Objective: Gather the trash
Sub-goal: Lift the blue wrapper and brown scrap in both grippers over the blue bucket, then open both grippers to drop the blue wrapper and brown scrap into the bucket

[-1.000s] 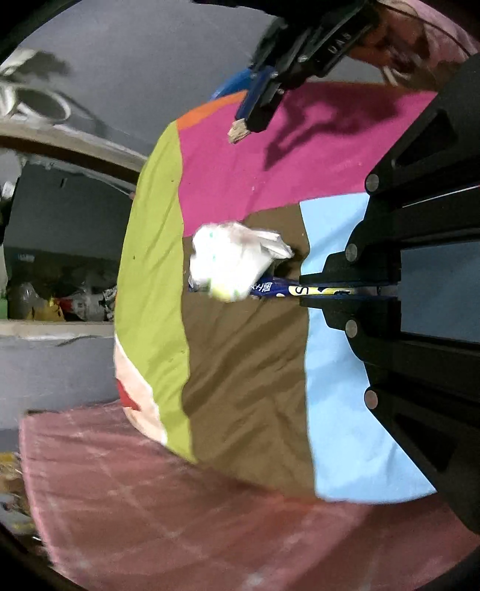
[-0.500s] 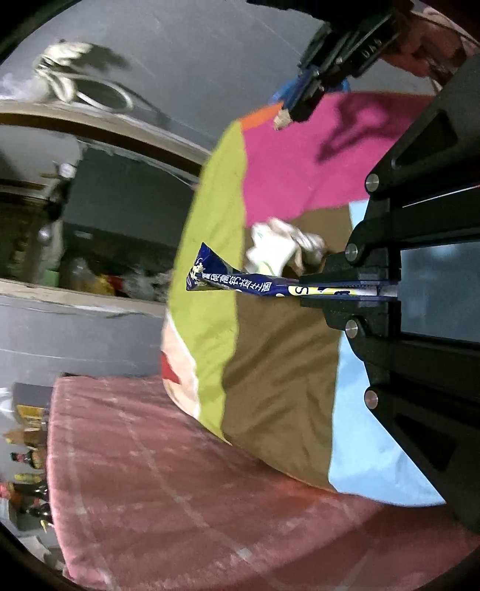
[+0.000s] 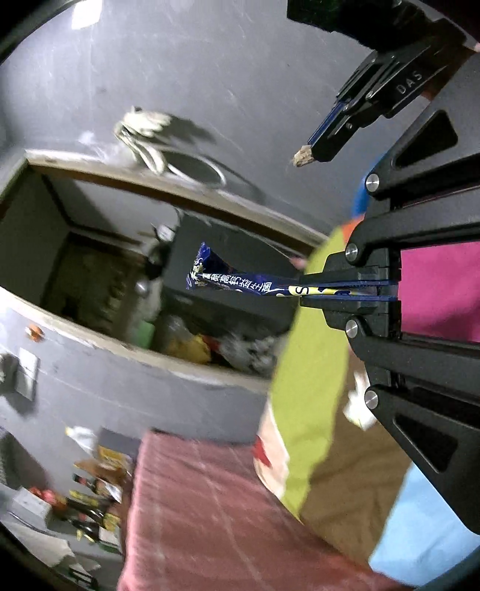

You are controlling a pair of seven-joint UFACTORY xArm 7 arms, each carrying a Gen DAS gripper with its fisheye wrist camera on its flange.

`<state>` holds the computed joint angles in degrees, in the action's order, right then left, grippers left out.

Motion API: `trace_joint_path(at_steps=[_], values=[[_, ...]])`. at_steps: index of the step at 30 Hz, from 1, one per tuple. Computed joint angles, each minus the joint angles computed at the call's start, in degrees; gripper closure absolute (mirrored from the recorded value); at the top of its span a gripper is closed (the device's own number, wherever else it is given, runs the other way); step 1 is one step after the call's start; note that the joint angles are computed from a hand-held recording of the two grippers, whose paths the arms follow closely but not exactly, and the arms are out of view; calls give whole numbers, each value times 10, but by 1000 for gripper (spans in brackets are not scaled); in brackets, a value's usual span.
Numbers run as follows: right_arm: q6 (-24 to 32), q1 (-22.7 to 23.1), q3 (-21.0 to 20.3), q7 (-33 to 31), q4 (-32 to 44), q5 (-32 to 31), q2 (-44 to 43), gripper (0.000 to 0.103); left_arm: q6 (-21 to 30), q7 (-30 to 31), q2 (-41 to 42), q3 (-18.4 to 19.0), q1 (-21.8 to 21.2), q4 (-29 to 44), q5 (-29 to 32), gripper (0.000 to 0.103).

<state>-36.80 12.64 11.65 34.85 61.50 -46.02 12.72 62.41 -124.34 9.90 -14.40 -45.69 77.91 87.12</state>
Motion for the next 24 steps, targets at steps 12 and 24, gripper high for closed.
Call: trace_joint_path(at_steps=[12, 24], values=[[-77, -1, -48, -212, -51, 229, -17, 92, -94, 86, 216, 67, -41, 290, 49, 102], [-129, -43, -67, -271, -48, 303, 30, 92, -139, 273, 508, 109, -67, 705, -66, 102]])
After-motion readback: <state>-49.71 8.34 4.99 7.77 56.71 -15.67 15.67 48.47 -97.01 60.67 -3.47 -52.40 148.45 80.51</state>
